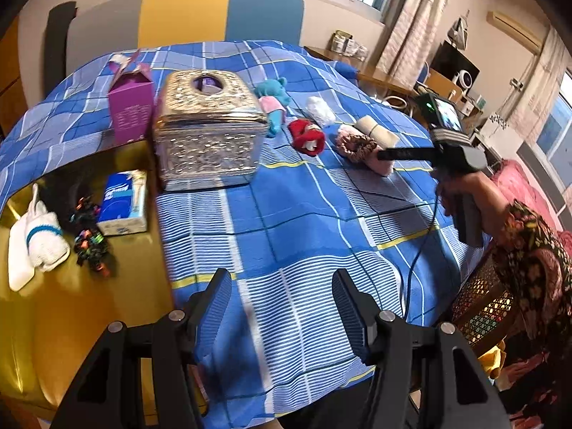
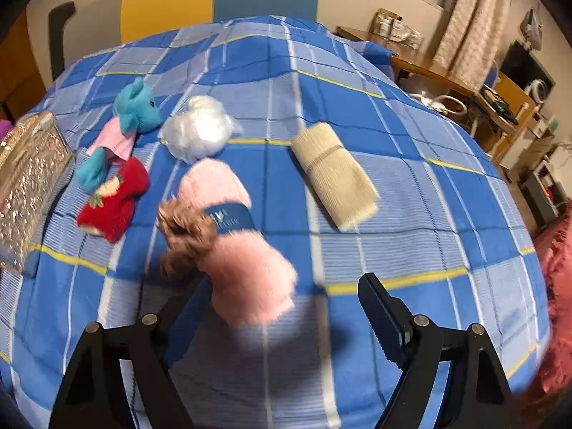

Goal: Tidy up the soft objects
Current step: 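Move the right gripper to the pink fuzzy sock roll and grasp it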

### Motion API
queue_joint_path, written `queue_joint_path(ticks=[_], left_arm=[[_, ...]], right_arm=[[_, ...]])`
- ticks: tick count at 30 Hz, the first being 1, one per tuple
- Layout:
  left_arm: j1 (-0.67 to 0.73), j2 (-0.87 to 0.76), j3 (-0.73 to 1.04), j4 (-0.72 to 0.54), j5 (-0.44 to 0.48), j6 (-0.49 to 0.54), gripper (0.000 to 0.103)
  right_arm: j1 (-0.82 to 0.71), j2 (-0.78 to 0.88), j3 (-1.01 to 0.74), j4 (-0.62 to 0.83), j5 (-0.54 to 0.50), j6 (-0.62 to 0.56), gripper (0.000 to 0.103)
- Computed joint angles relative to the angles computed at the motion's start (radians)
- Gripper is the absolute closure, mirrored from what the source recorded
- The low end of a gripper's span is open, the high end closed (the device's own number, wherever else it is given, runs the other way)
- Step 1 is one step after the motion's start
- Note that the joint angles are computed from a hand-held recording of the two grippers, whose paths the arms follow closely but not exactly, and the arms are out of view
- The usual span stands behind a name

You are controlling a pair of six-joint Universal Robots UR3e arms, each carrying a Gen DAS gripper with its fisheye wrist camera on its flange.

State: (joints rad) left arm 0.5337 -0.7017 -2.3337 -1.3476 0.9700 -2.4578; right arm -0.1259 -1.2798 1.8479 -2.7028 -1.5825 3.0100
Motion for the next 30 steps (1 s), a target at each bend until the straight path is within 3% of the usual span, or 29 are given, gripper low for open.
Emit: queue_joint_path(ticks=[3, 6, 8, 11, 14, 25, 30], left_arm=[[-0.087, -0.078, -0.002, 0.119, 0.035, -0.075, 0.044], [-0.151, -0.126, -0.005, 0.201, 0.060, -0.129, 0.044], [-0.185, -0.153, -0.010, 0.241, 0.069, -0.154, 0.044], [-0.233, -0.196, -0.011, 0.292, 0.088, -0.194, 0.044], [-0.287, -0.255, -0.001, 0.357, 0.107, -0.245, 0.044], [-0.576, -0.637, 0.192, 0.689, 0.221, -0.457, 0.044], [-0.692, -0.847, 0.359, 0.772, 0.281, -0.529, 0.044]], right_arm=[[0.015, 0.055, -0.045, -0.008, 0.038, -0.024, 0.023], [0.038, 0.113, -0.104, 0.041, 0.048, -0.046, 0.035], [0.060, 0.132, -0.123, 0.053, 0.016, -0.057, 0.052], [0.054, 0.107, -0.114, 0.068, 0.022, -0.053, 0.062], [0.003, 0.039, -0.079, 0.102, 0.087, -0.009, 0.064], [-0.167, -0.151, 0.065, 0.204, 0.156, 0.095, 0.066], [-0.148, -0.090, 0.015, 0.246, 0.140, 0.065, 0.054]])
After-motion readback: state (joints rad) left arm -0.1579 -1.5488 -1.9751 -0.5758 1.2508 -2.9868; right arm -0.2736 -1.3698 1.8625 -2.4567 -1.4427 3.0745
